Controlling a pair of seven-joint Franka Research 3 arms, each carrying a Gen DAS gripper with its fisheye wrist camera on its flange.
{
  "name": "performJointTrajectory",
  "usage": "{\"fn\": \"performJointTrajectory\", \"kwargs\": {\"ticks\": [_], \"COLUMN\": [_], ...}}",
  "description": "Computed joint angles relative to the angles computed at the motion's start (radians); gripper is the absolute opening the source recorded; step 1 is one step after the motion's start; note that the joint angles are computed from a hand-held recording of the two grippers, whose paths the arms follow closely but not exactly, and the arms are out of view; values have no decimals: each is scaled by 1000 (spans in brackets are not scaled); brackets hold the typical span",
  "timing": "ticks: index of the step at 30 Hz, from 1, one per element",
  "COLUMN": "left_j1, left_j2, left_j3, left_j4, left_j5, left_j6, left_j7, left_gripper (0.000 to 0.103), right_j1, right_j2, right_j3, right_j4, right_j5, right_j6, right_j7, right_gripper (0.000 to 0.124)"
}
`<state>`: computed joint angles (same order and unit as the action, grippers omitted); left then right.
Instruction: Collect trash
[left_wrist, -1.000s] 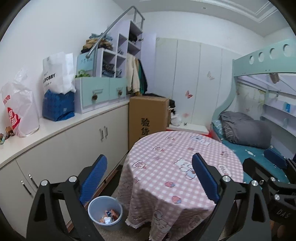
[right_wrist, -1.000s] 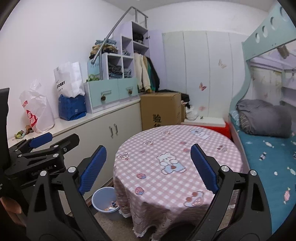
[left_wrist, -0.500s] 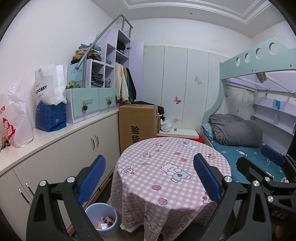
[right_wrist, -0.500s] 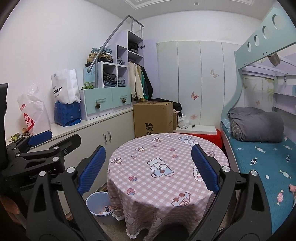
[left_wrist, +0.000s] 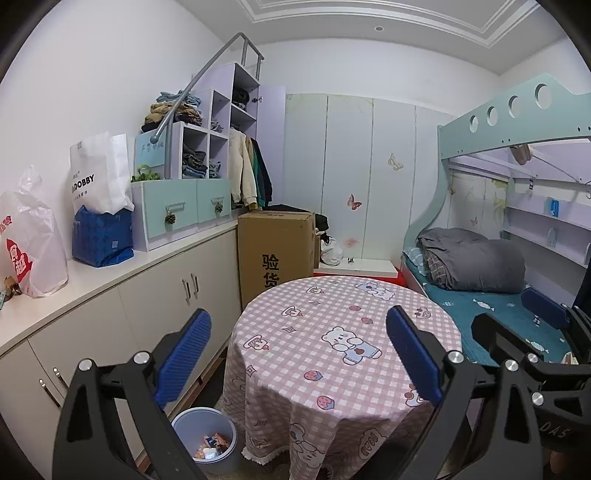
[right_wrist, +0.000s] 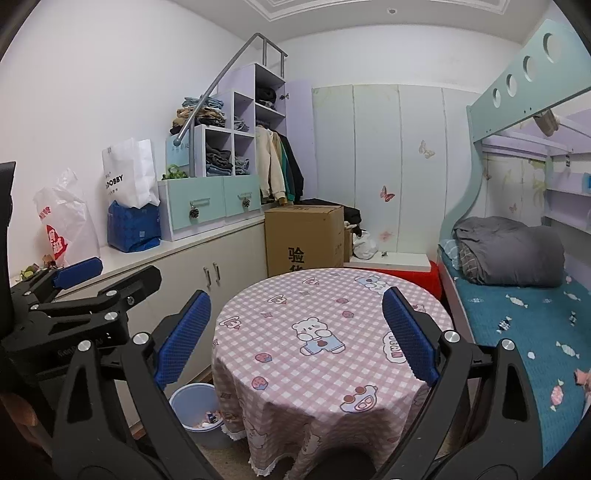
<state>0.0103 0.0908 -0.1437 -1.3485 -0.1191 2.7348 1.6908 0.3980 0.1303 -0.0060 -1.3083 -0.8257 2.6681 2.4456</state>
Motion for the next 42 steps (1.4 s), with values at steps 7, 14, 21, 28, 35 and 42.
{"fn": "performJointTrajectory", "kwargs": {"ticks": [7, 14, 21, 28, 35, 42], "left_j1": [3, 6, 6, 10, 10, 11], "left_j2": [2, 1, -1, 1, -1, -1], "left_j3": [0, -2, -2, -2, -2, -1], "left_j4": [-1, -3, -8, -8, -15, -15], "left_j5": [-8, -19, -24, -39, -46, -45], "left_j6": [11, 16, 18, 17, 20, 17], "left_j7": [5, 21, 27, 41, 51, 51], "left_gripper": [94, 94, 94, 94, 94, 94], "right_j1": [1, 7, 8, 10, 7, 3], "right_j2": [7, 13, 15, 13, 12, 5], "right_j3": [-1, -5, -9, -11, -8, -5], "right_j4": [9, 16, 16, 12, 8, -5], "right_j5": [17, 20, 25, 25, 27, 27], "right_j6": [1, -3, -2, 0, 1, 8], "right_j7": [-18, -21, -26, -25, -27, -23], "right_gripper": [93, 93, 93, 93, 93, 93]}}
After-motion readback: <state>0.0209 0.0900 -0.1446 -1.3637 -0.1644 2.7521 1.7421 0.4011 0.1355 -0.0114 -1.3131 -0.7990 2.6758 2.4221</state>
